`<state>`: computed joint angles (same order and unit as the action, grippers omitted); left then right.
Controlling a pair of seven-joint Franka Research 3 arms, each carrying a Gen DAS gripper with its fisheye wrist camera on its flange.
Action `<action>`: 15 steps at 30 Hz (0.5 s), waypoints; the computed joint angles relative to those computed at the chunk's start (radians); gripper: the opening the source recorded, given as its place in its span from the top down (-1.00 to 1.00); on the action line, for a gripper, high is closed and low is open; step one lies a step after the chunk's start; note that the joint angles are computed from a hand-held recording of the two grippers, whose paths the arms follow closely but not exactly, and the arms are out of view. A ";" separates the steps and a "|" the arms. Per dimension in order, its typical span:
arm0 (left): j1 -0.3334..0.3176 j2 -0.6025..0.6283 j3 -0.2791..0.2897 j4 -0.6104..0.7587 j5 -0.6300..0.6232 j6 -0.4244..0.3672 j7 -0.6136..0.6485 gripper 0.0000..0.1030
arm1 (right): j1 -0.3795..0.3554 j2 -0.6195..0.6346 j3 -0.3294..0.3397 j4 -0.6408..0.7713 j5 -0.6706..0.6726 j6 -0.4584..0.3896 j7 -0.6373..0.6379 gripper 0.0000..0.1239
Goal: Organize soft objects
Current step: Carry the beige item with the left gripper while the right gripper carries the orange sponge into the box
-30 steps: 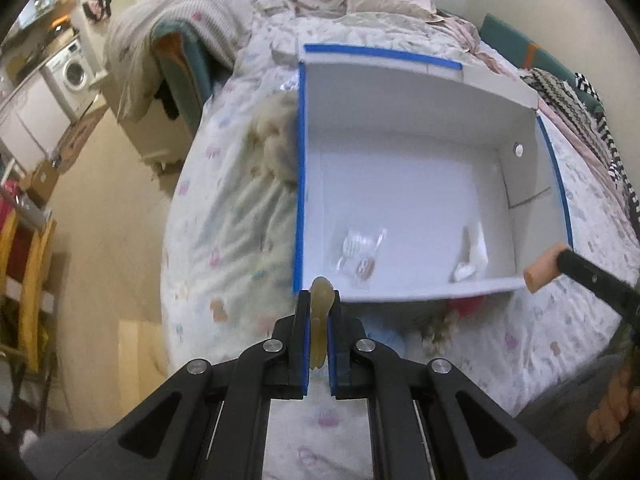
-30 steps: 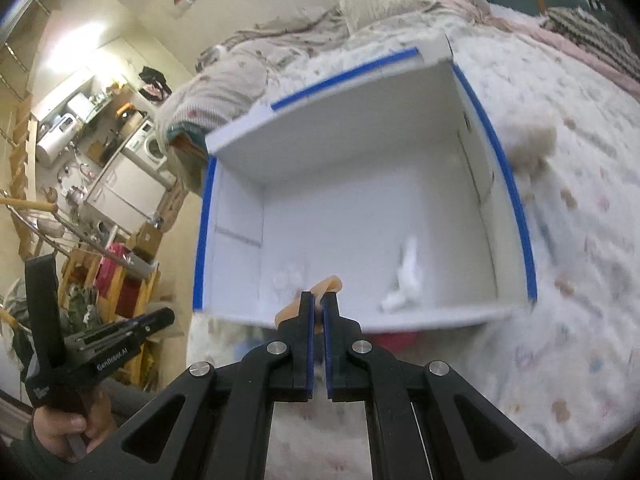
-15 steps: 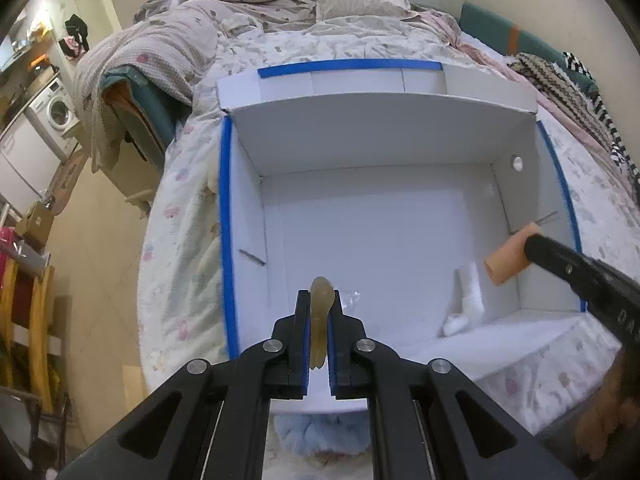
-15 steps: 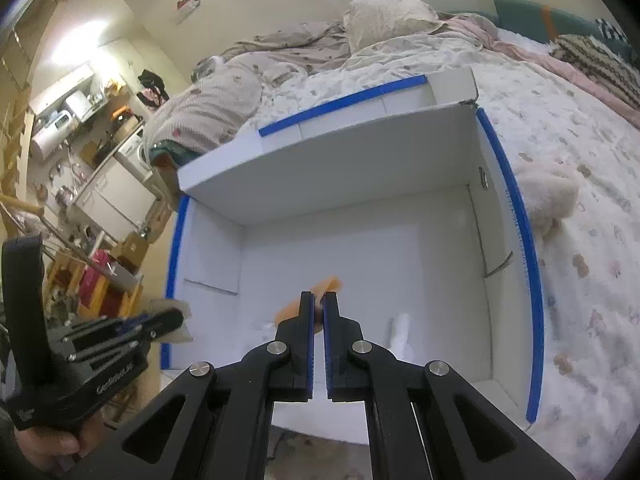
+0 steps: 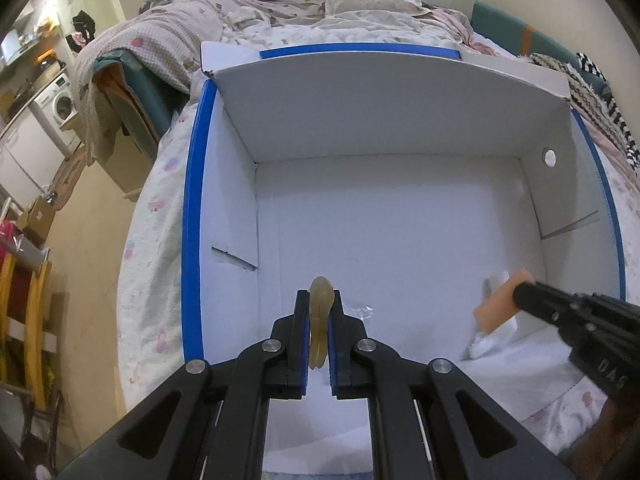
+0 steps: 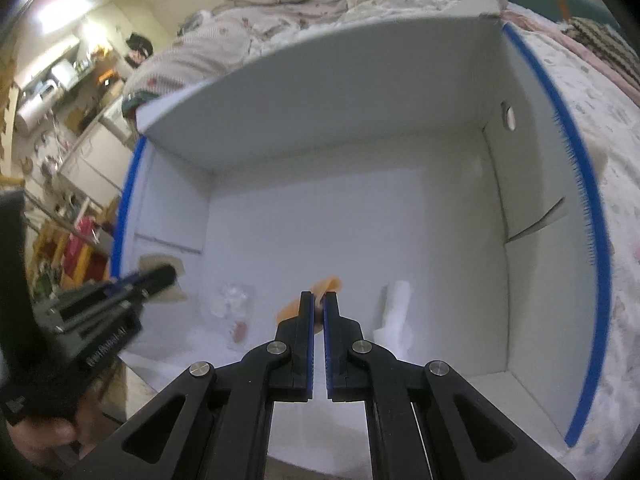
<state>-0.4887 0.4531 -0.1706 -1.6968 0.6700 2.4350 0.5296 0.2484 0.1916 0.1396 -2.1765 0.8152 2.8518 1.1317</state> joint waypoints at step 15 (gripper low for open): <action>0.007 0.042 0.003 0.028 -0.043 0.017 0.013 0.85 | 0.000 0.048 -0.013 0.040 -0.084 -0.059 0.056 0.90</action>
<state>-0.4819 0.4947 -0.1677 -1.6693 0.6271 2.4515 0.5423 0.2484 0.2392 0.1269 -2.1361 0.7315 2.7931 1.1877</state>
